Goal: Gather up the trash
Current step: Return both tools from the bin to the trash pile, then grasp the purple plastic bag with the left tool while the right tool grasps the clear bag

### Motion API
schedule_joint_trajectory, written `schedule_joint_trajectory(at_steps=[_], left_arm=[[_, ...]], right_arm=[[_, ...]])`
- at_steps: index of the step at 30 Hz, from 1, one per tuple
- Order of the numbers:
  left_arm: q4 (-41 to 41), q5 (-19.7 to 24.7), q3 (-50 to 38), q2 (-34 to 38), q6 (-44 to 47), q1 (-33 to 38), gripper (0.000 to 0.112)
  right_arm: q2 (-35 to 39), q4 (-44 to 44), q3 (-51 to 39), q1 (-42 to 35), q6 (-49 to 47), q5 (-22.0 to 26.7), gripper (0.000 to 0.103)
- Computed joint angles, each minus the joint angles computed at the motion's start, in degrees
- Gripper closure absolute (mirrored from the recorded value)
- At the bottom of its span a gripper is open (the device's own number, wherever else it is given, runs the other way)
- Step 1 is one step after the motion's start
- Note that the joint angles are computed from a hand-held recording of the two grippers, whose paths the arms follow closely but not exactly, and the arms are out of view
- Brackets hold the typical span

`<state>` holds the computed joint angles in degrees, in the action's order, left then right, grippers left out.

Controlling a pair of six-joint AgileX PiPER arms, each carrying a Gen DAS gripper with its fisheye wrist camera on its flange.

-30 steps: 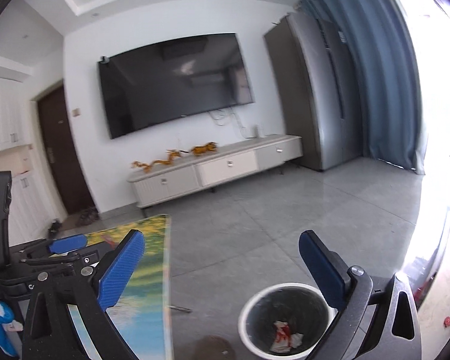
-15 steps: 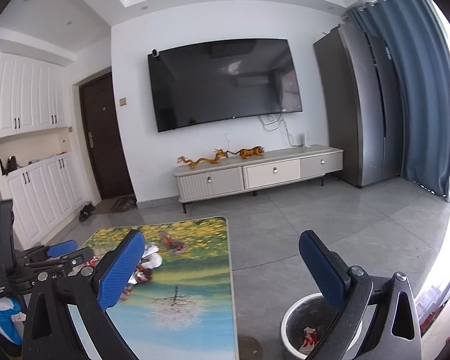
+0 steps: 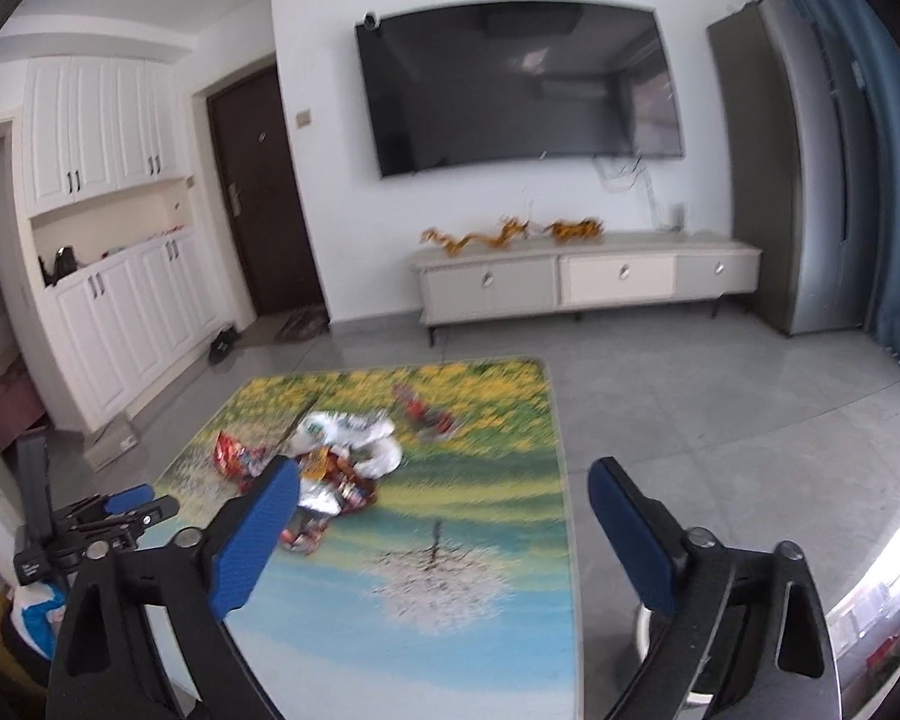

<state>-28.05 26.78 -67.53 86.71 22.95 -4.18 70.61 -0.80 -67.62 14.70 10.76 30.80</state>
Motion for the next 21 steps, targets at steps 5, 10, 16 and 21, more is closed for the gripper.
schedule_joint_trajectory(at_steps=[5, 10, 16, 21], left_arm=[[-1.4, 0.8, -3.5, 5.2, 3.2, -1.0, 0.049], [-1.0, 1.6, -7.7, 9.9, 3.4, -2.6, 0.051], [-1.3, 2.8, -13.0, 15.3, 4.9, -3.4, 0.054], [3.8, 3.5, -16.8, 19.2, 1.1, -4.8, 0.055]], right_arm=[[5.9, 7.6, -1.4, -0.4, -7.6, -0.3, 0.018], [11.2, 13.6, -3.4, -2.3, -13.8, -0.1, 0.019], [17.7, 21.0, -6.7, -4.6, -21.2, 0.5, 0.019], [23.6, 25.3, -11.3, -5.1, -26.2, 1.8, 0.019]])
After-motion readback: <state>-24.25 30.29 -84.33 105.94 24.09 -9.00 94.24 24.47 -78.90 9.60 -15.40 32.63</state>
